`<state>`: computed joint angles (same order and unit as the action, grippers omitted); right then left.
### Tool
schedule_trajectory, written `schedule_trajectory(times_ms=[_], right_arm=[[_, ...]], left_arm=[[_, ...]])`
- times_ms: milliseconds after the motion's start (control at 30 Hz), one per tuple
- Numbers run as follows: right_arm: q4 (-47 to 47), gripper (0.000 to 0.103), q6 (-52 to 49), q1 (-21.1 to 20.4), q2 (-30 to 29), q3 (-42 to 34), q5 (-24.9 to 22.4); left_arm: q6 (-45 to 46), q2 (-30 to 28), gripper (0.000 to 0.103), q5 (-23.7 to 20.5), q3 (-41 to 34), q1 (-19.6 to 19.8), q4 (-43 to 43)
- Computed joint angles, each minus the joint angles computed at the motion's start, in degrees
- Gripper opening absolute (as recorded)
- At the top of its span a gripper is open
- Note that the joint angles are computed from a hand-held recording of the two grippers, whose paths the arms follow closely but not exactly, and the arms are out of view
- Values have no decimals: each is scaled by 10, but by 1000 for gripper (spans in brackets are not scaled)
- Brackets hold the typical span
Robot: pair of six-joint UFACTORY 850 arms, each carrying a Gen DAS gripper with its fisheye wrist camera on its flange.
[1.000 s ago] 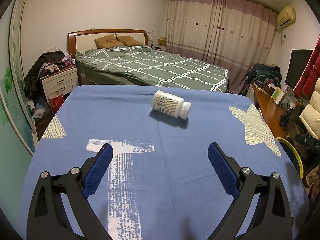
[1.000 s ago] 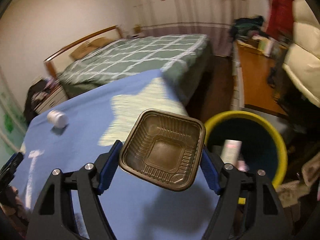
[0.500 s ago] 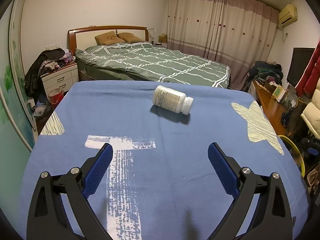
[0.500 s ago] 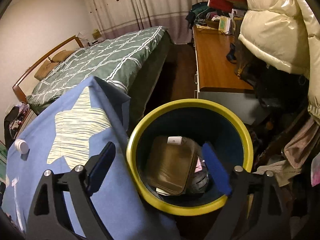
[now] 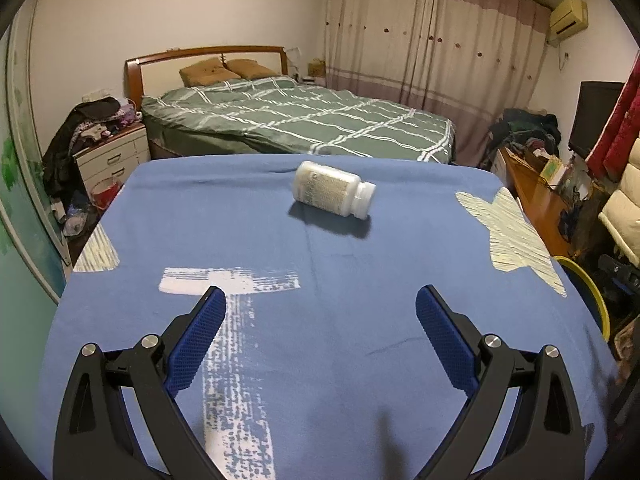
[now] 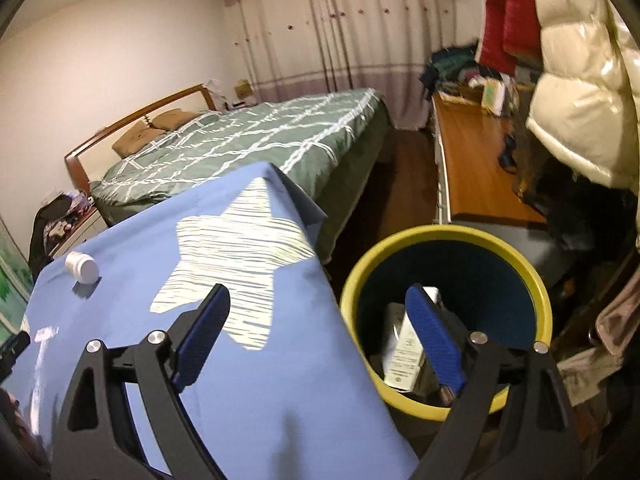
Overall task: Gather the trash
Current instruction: 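Reach the left tool to the white pill bottle and grasp it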
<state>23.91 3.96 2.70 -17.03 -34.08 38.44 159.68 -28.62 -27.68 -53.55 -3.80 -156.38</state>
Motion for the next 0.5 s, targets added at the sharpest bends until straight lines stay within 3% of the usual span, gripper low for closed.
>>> schedule_trajectory(times_ms=[100,300,500], right_arm=[[4,85,-9,7,-3,2,20],[-25,85,19,1,-4,4,28],[-25,85,18,-1,-9,-7,7]], left_arm=[[-57,-5,94,26,-23,-1,69],[-45,-59,97,99,-123,-22,137],[-289,-147,97,133,-260,-27,377]])
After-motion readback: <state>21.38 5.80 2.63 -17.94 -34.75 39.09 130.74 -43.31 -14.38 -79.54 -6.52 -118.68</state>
